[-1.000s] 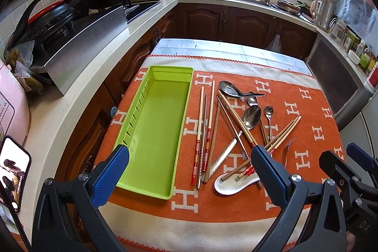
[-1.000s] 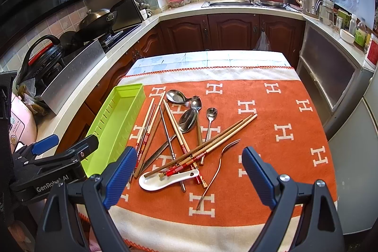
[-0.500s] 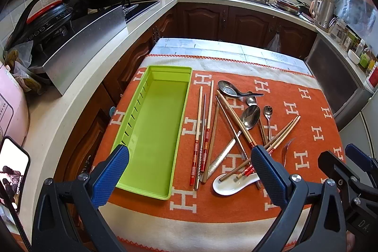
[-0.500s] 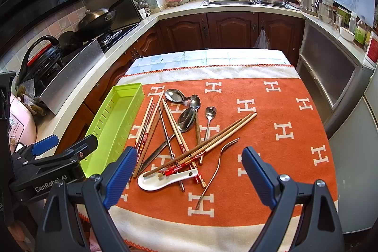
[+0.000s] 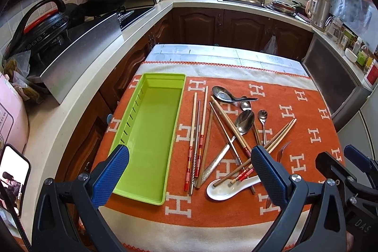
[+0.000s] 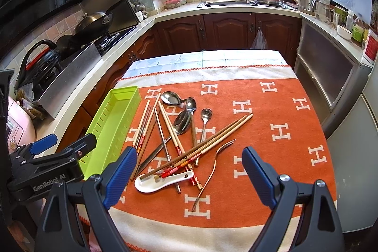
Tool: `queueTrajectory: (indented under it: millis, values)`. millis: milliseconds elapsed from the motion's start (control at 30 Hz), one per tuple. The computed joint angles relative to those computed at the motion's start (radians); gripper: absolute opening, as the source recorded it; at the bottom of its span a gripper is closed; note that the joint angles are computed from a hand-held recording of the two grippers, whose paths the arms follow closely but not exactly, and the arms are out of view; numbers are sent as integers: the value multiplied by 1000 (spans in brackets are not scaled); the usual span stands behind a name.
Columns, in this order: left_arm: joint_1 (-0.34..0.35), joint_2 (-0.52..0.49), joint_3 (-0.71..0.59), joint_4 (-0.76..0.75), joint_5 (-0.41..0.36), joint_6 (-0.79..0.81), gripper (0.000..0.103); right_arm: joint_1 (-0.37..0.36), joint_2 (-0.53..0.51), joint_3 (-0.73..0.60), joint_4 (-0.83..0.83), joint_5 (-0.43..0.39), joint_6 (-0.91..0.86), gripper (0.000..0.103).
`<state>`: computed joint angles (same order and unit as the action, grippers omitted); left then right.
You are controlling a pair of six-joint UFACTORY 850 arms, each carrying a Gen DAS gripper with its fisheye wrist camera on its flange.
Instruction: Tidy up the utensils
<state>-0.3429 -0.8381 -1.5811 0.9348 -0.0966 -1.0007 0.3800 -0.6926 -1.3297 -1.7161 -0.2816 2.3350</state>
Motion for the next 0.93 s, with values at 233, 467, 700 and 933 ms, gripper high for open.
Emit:
queueTrajectory:
  millis: [233, 467, 700, 933]
  values:
    - [-2, -39, -52, -279, -25, 289, 102, -21, 12, 24, -1, -27, 31, 91]
    - [1, -119, -145, -461, -114, 492, 102, -55, -15, 13, 108, 33, -42, 91]
    - [0, -151, -178, -543, -149, 584, 102, -60, -29, 1, 147, 59, -93, 91]
    - [-11, -98, -105, -298, -72, 350, 102, -51, -26, 0, 119, 42, -83, 91]
